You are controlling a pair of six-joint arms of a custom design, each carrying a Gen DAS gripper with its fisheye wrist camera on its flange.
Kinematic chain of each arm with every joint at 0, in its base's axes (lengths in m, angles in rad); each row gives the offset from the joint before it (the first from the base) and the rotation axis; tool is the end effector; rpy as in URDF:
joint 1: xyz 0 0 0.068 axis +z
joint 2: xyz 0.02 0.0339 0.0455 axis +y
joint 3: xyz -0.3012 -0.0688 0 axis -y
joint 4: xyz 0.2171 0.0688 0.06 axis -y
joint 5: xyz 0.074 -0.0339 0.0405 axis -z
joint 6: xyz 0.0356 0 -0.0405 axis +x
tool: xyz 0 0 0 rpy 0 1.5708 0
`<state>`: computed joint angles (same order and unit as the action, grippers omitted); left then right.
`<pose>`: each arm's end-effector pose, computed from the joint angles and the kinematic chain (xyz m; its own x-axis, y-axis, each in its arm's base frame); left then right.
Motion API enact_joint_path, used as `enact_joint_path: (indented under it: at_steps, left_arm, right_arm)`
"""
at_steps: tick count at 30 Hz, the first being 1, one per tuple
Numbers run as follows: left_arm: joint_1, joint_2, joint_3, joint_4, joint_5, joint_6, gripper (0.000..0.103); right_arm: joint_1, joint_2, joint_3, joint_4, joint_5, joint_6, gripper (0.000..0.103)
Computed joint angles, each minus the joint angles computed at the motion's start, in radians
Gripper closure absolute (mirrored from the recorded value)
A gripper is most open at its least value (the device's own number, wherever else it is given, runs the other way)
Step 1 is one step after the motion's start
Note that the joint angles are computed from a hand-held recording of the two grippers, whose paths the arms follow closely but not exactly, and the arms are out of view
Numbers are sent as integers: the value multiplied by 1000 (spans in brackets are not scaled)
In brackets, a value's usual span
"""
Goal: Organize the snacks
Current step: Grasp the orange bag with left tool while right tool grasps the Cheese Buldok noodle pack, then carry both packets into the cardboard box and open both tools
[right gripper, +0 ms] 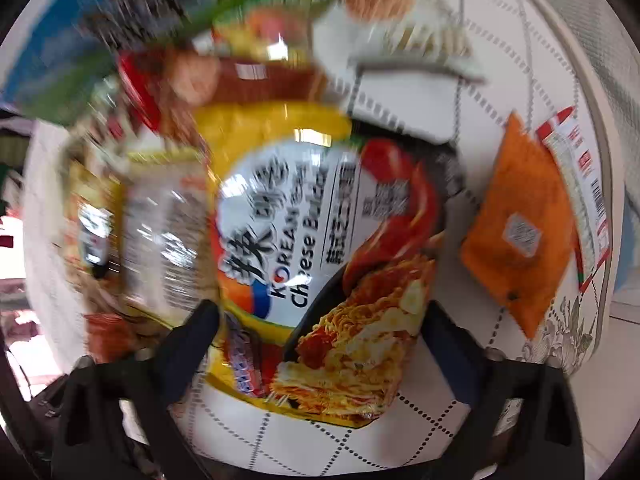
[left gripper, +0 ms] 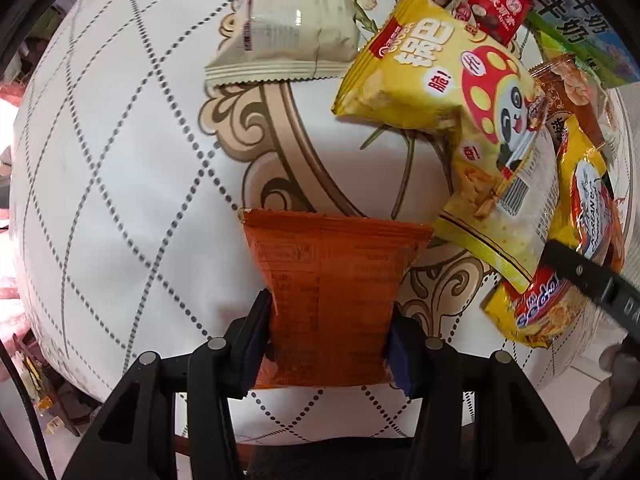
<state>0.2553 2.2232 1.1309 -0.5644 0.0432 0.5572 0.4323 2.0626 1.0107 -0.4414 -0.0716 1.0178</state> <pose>0.3358 0.0861 0.0786 -0.9535 0.2972 0.0501 0.2926 0.9527 -0.0819 0.2990 0.1408 0.1111 -0.8354 0.5493 0.0200 0.5482 0.8299 0.1033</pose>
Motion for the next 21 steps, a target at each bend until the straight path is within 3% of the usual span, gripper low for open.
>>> enact_joint_path:
  at_steps: [5, 8, 13, 16, 18, 21]
  left_arm:
    - [6, -12, 17, -31, -5, 23, 53]
    - [-19, 19, -3, 15, -12, 15, 50]
    - [-46, 16, 0, 24, -36, -21, 49]
    - [-65, -8, -18, 39, -29, -70, 57]
    - [-80, -17, -19, 31, -6, -114, 57]
    - [-60, -84, -57, -4, 10, -92, 58]
  right_arm:
    - [36, -5, 20, -105, -19, -82, 16]
    - [51, -11, 2, -132, -48, -118, 16]
    - [42, -15, -42, -56, -62, -82, 12]
    - [63, -17, -81, -15, -39, -54, 12]
    - [81, -37, -94, -5, -24, -38, 14]
    - [122, -141, -158, -8, -18, -6, 23]
